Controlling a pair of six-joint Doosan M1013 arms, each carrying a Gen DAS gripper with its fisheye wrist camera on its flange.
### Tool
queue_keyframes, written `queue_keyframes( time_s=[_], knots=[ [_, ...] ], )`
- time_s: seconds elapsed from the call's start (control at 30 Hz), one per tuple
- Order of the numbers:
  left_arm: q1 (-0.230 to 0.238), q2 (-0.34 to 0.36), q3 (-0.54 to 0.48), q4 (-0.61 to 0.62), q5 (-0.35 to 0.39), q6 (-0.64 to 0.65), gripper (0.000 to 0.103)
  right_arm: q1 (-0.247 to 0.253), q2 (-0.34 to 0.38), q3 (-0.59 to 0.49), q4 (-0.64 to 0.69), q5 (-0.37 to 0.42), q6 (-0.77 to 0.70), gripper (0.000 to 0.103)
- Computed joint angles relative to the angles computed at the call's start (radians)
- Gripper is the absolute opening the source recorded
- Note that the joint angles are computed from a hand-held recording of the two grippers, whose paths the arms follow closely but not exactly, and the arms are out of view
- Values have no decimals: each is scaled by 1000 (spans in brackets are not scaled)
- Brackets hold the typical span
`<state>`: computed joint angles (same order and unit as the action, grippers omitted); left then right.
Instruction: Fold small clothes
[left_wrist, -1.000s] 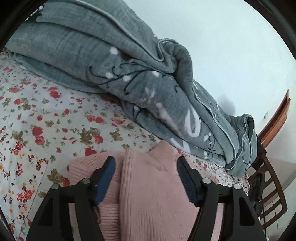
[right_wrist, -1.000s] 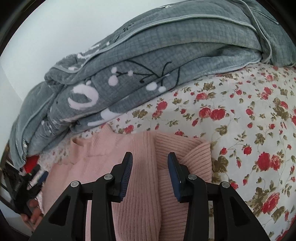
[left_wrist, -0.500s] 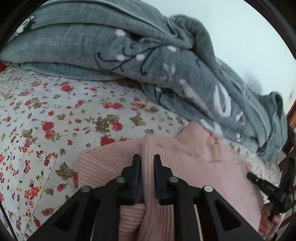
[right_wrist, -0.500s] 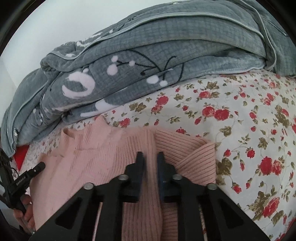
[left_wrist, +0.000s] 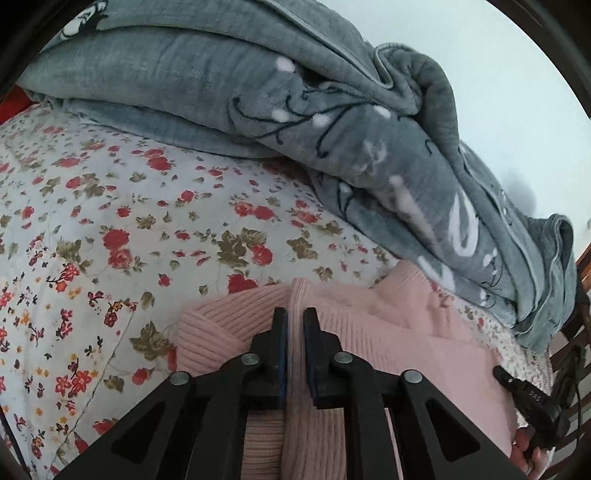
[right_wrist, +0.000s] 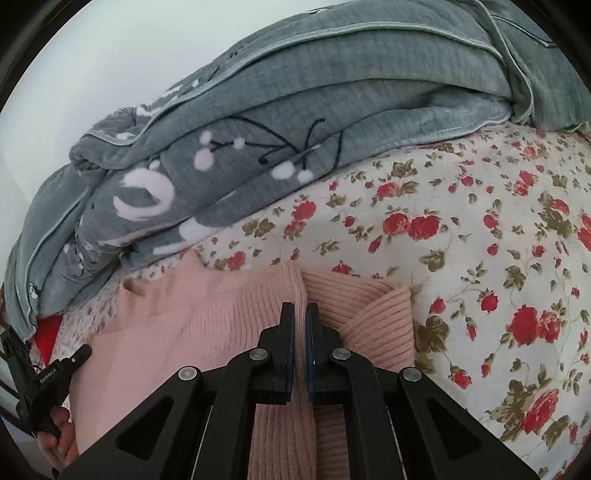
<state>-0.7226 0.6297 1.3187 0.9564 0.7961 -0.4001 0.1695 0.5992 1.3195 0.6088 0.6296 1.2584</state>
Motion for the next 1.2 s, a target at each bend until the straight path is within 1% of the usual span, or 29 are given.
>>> queue_keyframes(
  time_s=[0.07, 0.17, 0.23, 0.3, 0.33, 0.37, 0.4, 0.43, 0.47, 0.5, 0.53, 0.6, 0.63, 0.7, 0.77, 0.8, 0.83, 0.87, 0.93, 1.0, 1.07, 1.13, 1.2],
  knots=[
    [-6, 19, -42, -43, 66, 82, 23, 8, -2, 0, -45, -9, 18, 6],
    [-11, 45, -92, -87, 136, 181, 28, 12, -1, -3, -68, -9, 31, 7],
    [-12, 48, -98, -87, 144, 192, 31, 15, -1, -4, -87, -8, 41, 7],
    [-11, 46, -93, -84, 129, 193, 34, 19, -2, -5, -99, -10, 42, 11],
    [-11, 45, -90, -79, 122, 191, 37, 21, -3, -4, -101, -12, 39, 12],
    [-11, 41, -84, -68, 110, 184, 41, 20, -4, -2, -94, -12, 29, 16],
    [-13, 37, -76, -51, 98, 174, 43, 18, -6, 1, -70, -10, 5, 21],
    [-15, 34, -69, -31, 91, 163, 49, 14, -7, 4, -33, -6, -29, 24],
    [-18, 29, -61, -11, 85, 152, 53, 9, -10, 8, 13, -2, -68, 30],
    [-23, 25, -53, 22, 76, 136, 55, 2, -14, 18, 77, -3, -120, 34],
    [-25, 23, -49, 39, 71, 131, 60, -2, -19, 27, 111, -12, -146, 36],
    [-29, 20, -44, 64, 66, 127, 61, -11, -34, 51, 206, -33, -221, 37],
    [-32, 18, -42, 78, 63, 124, 61, -19, -47, 73, 289, -52, -288, 38],
    [-37, 15, -35, 115, 59, 102, 61, -32, -71, 115, 445, -89, -413, 49],
    [-45, 6, -18, 167, 60, 61, 63, -41, -83, 127, 496, -81, -442, 50],
    [-50, 2, -10, 193, 69, 37, 63, -46, -91, 127, 462, -72, -396, 50],
    [-54, -1, -3, 216, 75, 17, 64, -54, -100, 123, 406, -43, -326, 50],
    [-57, -3, 2, 233, 78, 2, 65, -53, -100, 120, 391, -42, -309, 50],
    [-60, -4, 5, 250, 84, -10, 65, -49, -117, 123, 263, -44, -211, 50],
    [-63, -2, 1, 259, 100, -11, 65, -42, -135, 141, 184, -50, -200, 59],
    [-69, -1, 3, 283, 119, -29, 65, -34, -142, 156, 116, -31, -203, 60],
    [-77, -8, 17, 321, 128, -65, 65, -31, -133, 172, 106, -4, -210, 60],
    [-80, -15, 28, 333, 125, -89, 65, -30, -129, 179, 98, -11, -200, 60]
  ],
)
